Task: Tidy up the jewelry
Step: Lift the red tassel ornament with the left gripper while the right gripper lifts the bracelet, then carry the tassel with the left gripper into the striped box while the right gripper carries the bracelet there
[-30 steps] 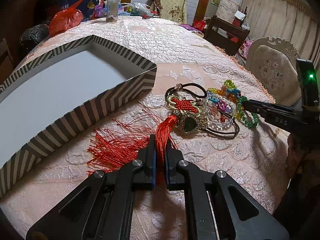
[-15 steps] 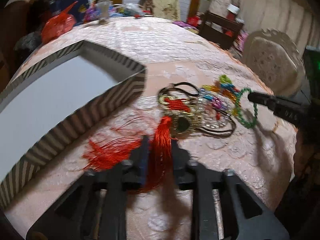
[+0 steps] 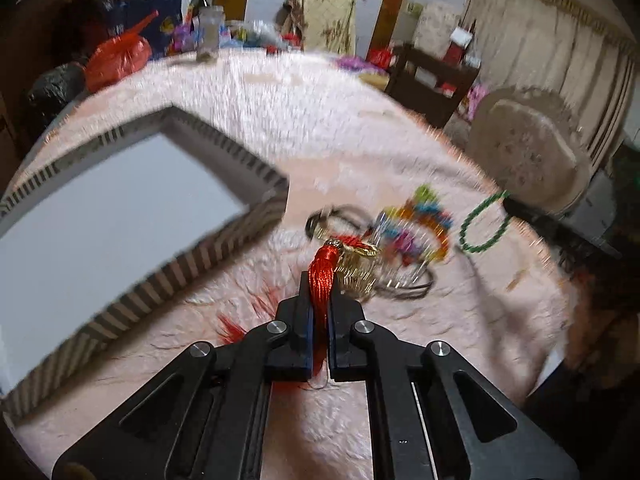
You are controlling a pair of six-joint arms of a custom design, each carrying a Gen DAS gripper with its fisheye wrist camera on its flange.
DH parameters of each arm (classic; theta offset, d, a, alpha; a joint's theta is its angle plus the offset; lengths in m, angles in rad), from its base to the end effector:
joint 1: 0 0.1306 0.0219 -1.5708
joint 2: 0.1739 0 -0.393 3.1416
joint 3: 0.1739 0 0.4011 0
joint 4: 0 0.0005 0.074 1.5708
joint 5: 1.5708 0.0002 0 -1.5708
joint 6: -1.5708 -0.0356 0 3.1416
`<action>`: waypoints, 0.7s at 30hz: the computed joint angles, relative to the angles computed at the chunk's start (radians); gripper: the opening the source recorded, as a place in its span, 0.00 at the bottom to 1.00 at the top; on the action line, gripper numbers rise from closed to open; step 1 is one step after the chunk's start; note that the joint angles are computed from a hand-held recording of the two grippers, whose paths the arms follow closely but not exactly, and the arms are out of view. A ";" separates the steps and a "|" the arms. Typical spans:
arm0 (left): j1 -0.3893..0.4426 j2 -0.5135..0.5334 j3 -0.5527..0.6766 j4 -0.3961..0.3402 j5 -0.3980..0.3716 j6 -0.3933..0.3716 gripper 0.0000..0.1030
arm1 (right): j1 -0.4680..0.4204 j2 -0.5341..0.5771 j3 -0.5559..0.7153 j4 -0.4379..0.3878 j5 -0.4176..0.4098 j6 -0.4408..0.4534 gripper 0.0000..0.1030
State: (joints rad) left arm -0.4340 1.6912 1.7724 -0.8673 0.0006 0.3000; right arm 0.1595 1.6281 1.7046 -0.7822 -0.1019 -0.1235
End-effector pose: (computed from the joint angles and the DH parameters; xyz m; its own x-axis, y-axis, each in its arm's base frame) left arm 0.5559 -0.2582 0.4615 -0.7377 0.0162 -0.6749 0.2124 0.9545 -0.2092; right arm 0.5870 0.0976 0.4727 -0.6643 0.0173 -0.7472 -0.1538 0.9752 0.1592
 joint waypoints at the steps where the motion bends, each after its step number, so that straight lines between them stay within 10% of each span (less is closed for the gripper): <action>1: 0.000 -0.012 -0.002 0.006 -0.001 0.002 0.03 | 0.001 -0.004 -0.004 0.006 0.000 -0.002 0.07; 21: 0.012 -0.155 -0.056 0.106 -0.031 0.029 0.03 | 0.058 -0.132 -0.135 0.096 0.031 0.056 0.07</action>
